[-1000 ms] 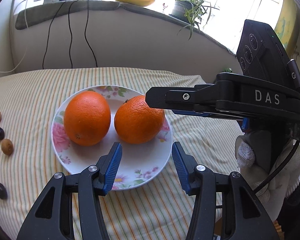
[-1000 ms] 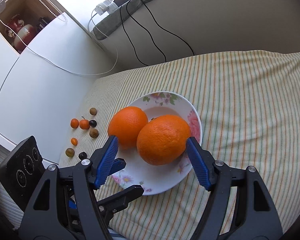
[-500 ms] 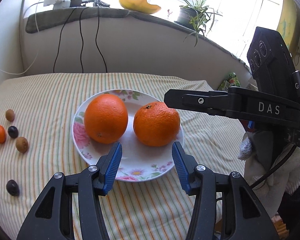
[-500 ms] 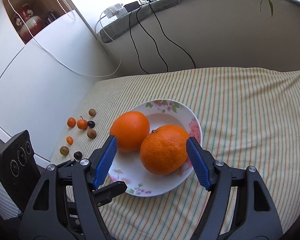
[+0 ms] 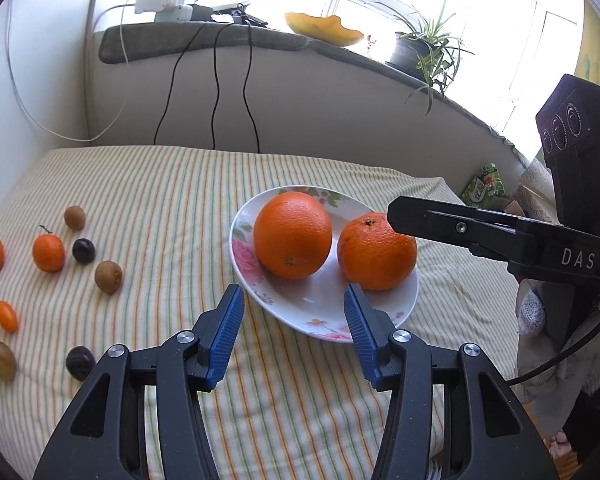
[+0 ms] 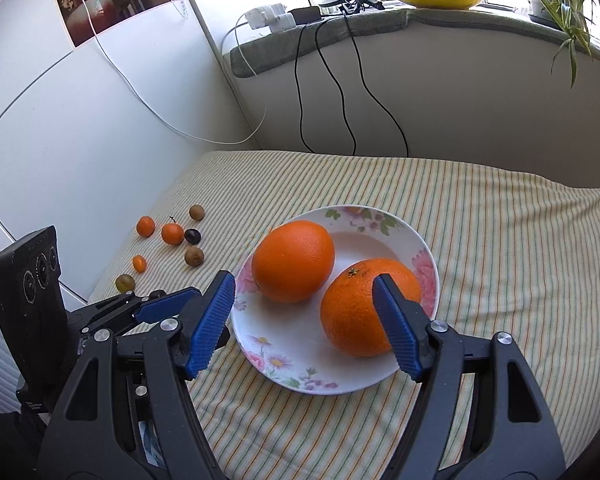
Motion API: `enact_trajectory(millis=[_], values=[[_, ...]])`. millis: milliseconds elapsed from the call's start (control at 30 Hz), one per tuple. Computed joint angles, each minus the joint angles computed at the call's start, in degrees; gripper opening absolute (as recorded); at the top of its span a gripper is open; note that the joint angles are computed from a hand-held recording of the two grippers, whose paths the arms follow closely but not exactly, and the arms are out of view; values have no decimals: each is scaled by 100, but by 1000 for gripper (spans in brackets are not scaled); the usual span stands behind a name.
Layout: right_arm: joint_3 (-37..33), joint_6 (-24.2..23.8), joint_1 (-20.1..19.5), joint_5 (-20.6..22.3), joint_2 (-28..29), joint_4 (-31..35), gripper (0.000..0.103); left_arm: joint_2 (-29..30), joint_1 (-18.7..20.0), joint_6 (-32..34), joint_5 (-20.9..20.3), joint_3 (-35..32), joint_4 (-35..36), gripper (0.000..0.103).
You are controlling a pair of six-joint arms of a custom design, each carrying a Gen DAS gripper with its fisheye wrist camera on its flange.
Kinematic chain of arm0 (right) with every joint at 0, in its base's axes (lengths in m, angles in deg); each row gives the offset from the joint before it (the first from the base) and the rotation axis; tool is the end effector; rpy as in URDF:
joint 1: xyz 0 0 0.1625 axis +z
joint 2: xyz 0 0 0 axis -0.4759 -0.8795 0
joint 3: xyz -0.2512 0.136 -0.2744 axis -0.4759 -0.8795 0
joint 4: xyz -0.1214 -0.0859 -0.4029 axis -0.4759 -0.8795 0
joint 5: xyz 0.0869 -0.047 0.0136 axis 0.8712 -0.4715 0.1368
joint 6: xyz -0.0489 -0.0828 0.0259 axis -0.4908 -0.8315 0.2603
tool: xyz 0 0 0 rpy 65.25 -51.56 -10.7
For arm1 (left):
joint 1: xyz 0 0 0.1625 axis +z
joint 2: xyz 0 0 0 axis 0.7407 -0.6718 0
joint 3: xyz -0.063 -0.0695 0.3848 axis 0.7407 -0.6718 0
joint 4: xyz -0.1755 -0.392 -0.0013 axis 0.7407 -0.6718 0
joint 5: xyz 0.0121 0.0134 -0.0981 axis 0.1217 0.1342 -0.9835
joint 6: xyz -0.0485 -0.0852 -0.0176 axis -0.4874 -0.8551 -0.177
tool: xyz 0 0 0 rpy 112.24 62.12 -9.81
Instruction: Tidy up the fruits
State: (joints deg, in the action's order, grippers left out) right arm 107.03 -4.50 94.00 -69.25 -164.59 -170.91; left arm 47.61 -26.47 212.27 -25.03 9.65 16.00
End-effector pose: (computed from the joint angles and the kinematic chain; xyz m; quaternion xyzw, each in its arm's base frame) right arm 0.0006 -0.3441 0.3321 0.2112 -0.9128 0.3057 0.1695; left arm -0.3736 -0.3539 -0.0811 0.2659 0.9079 -0.2820 0.1594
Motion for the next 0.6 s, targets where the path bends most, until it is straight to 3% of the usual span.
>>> enact_trajectory(millis=[333, 600], values=[[235, -83, 405, -65, 177, -232, 74, -603, -73, -524, -554, 860, -54, 50], [307, -77, 787, -157, 519, -236, 57, -1141, -143, -1539, -1060, 1783, 240, 50]])
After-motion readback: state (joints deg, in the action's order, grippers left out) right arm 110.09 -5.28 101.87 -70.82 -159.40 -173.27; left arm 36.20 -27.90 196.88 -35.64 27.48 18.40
